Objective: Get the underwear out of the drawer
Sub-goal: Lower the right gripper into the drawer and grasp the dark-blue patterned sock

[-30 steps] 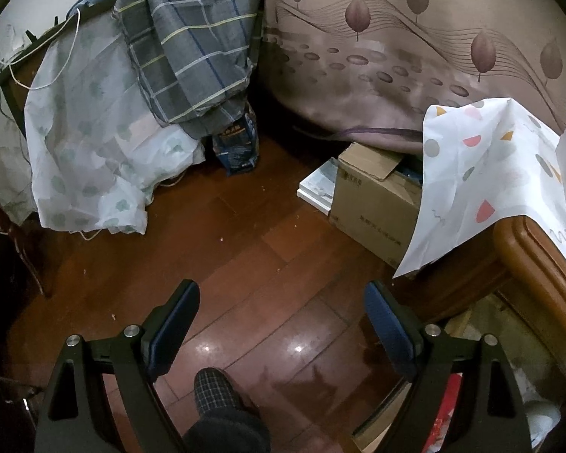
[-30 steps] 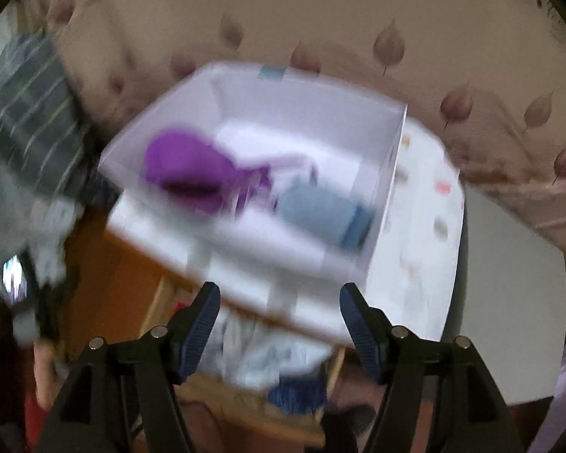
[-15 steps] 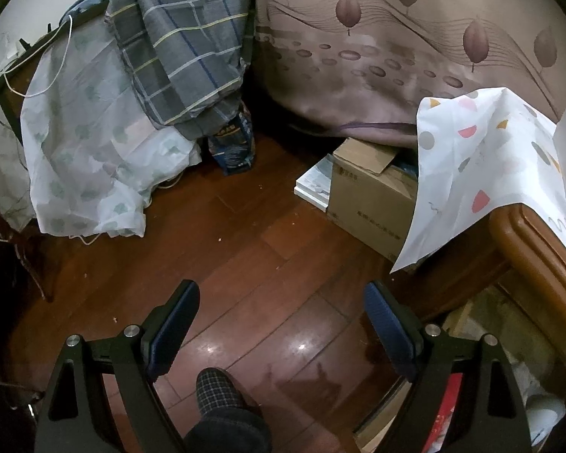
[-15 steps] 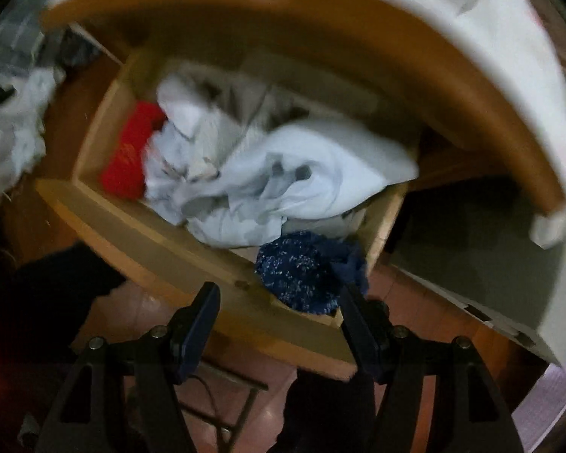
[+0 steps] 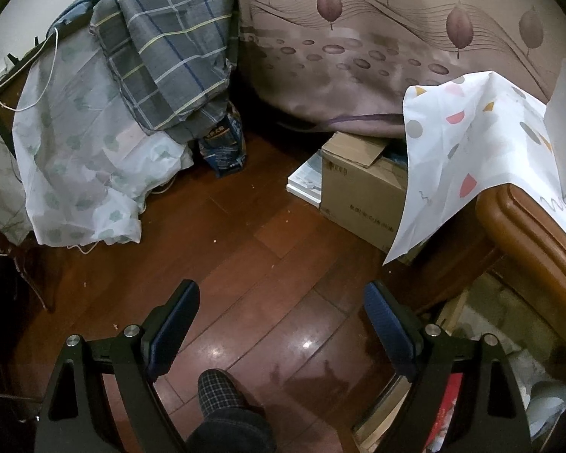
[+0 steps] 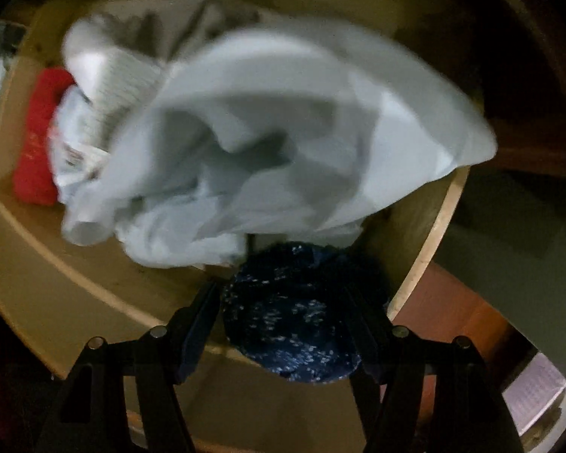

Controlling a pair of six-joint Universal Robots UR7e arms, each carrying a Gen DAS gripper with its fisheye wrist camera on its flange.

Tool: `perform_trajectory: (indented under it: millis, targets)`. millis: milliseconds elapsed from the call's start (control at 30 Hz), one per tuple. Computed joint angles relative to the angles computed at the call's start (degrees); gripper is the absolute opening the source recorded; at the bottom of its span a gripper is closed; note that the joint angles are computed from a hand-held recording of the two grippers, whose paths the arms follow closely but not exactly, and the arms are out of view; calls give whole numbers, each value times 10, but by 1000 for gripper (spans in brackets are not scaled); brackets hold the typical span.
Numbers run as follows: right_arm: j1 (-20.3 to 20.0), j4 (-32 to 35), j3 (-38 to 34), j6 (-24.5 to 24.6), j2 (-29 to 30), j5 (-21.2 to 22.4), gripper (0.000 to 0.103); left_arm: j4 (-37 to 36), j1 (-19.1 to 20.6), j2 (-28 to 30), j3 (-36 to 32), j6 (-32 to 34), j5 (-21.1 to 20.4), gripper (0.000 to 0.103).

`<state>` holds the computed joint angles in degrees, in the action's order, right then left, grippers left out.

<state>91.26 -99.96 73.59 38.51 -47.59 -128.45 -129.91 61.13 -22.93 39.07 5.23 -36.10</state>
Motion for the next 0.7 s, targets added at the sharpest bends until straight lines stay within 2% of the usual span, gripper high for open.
perform_trajectory:
  millis: [300, 467, 533, 567, 600, 700]
  targets:
    - [0, 16, -4, -16, 8, 8, 68, -3, -2, 2, 4, 16, -6, 87]
    - [4, -28, 51, -22, -24, 11, 65, -12, -4, -3, 17, 35, -21, 87]
    - [7, -29, 59, -16, -27, 3, 59, -11, -5, -4, 20, 41, -27, 87]
    - [10, -23, 62, -11, -26, -8, 49, -6, -5, -5, 21, 41, -30, 87]
    - [14, -26, 72, -6, -29, -16, 45, -3, -5, -6, 21, 41, -33, 87]
    - [17, -48, 96, -4, -40, -23, 40, 1, -6, -6, 25, 50, -41, 87]
